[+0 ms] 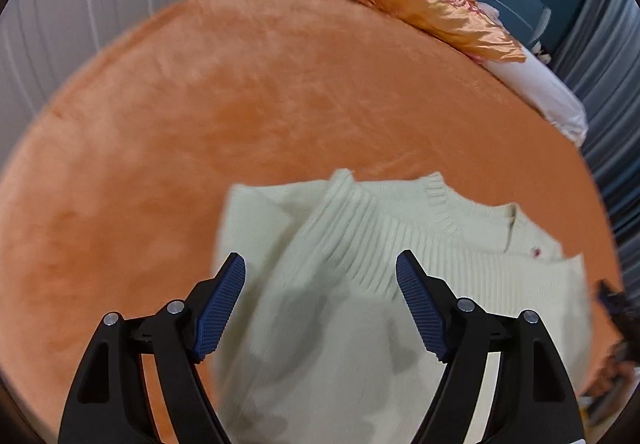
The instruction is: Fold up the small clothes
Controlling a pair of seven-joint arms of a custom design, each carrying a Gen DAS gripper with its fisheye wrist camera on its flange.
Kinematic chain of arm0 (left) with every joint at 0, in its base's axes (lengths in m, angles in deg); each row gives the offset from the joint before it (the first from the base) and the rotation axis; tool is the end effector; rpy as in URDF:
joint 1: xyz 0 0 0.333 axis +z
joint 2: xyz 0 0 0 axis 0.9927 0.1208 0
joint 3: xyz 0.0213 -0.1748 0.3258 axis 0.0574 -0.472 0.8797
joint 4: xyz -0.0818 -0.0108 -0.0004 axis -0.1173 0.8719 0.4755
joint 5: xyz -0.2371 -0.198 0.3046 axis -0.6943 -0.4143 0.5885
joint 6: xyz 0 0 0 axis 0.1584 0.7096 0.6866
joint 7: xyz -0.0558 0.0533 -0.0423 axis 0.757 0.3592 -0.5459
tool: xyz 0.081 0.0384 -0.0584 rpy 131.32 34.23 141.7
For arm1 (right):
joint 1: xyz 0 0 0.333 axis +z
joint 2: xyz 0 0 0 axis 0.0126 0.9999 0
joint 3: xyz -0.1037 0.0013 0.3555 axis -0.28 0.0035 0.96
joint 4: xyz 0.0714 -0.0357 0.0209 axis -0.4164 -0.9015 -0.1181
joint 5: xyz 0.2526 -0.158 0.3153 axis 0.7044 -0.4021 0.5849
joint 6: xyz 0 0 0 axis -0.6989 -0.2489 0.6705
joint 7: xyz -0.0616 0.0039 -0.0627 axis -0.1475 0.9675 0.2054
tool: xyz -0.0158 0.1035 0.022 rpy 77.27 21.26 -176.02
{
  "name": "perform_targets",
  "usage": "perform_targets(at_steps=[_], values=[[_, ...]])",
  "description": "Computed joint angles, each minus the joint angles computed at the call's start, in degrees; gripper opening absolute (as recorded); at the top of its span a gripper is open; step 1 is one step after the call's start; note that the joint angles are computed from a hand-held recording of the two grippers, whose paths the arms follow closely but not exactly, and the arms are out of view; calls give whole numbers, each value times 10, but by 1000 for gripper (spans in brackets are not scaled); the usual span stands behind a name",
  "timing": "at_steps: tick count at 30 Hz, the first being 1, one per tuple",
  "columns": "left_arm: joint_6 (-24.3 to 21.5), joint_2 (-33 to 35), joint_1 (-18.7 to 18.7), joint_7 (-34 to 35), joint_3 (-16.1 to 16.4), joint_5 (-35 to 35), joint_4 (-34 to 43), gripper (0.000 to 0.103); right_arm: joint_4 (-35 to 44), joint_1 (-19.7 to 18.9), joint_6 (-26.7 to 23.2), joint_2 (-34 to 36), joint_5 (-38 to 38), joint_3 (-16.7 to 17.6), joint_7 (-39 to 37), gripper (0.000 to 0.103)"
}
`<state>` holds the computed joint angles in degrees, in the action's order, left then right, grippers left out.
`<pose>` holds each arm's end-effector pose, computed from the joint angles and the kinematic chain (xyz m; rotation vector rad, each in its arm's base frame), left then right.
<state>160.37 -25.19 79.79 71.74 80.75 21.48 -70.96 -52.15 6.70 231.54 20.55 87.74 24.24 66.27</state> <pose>0.6272 -0.1299 0.5027 -2.2099 1.7199 -0.7581 0.6376 0.0372 0.4850 -1.4811 1.9782 -0.3285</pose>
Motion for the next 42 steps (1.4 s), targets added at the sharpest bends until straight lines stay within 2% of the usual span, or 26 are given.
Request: perform_targets(at_steps=[2, 3, 4, 5, 6, 7, 9, 11, 13, 15, 17, 19, 20, 23, 25, 26, 27, 28, 30, 32, 34, 36, 38, 40, 41, 42], values=[[11, 13, 4, 30, -5, -37, 7, 67, 25, 3, -23, 25, -21, -2, 12, 58], [17, 19, 6, 49, -8, -53, 11, 47, 37, 3, -34, 38, -23, -1, 9, 56], [4, 28, 6, 51, -8, -47, 21, 24, 40, 0, -38, 41, -13, 4, -5, 38], [-7, 34, 7, 55, -8, -46, 29, 14, 43, -8, -41, 45, 21, 15, -41, 26], [-12, 39, 8, 61, -9, -46, 35, 10, 45, -13, -41, 44, 53, 24, -73, 11], [-8, 39, 6, 53, -7, -34, 36, 8, 42, -16, -28, 39, 85, 31, -101, 11], [16, 30, 0, 36, -2, 7, 32, 8, 36, -28, 15, 20, 204, 53, -203, 10], [35, 25, -1, 22, 0, 30, 33, 8, 37, -28, 44, 8, 293, 56, -270, 10], [48, 30, -3, -4, 5, 56, 43, 8, 43, -20, 59, 12, 309, 44, -276, 10], [30, 49, -5, -31, 11, 88, 63, 8, 48, -7, 46, 33, 231, 19, -197, 10], [-6, 79, -5, -41, 10, 97, 86, 8, 63, 8, -3, 69, 121, -10, -93, 10], [-35, 100, -11, -58, 14, 122, 97, 10, 68, 8, -34, 86, 70, -13, -51, 11], [-26, 100, -15, -74, 19, 142, 90, 10, 59, 0, -16, 83, 86, -1, -59, 11], [-11, 89, -17, -114, 23, 168, 76, 20, 53, -5, -24, 67, 81, 2, -27, 14], [-9, 74, -3, -88, 9, 141, 65, 22, 25, 16, 14, 40, 11, -17, 37, 14], [-14, 64, -4, -86, 8, 141, 61, 22, -6, 39, 60, 15, -56, -36, 92, 14], [-14, 49, -8, -97, 11, 159, 50, 22, -22, 42, 83, 0, -83, -37, 108, 14], [-7, 27, -15, -114, 13, 184, 34, 22, -29, 33, 96, -10, -70, -17, 83, 14], [12, -10, -19, -120, 5, 191, 5, 23, -50, 36, 94, -43, 16, 19, -31, 14], [31, -43, -29, -76, -9, 119, -25, 31, -55, 62, 62, -63, 133, 33, -156, 14], [39, -59, -53, -10, -20, 21, -45, 32, -55, 94, 10, -76, 217, 40, -243, 14], [25, -60, -72, 8, -30, 5, -50, 32, -63, 116, -6, -78, 215, 54, -267, 14], [6, -54, -82, -20, -41, 50, -54, 32, -76, 124, -6, -79, 156, 64, -237, 14], [-17, -49, -86, -49, -42, 85, -60, 32, -90, 126, 0, -85, 144, 60, -227, 10], [-17, -52, -87, -48, -40, 79, -68, 32, -97, 127, -1, -90, 152, 54, -233, 10], [-9, -60, -87, -42, -36, 69, -82, 32, -108, 118, 1, -98, 130, 51, -205, 11]])
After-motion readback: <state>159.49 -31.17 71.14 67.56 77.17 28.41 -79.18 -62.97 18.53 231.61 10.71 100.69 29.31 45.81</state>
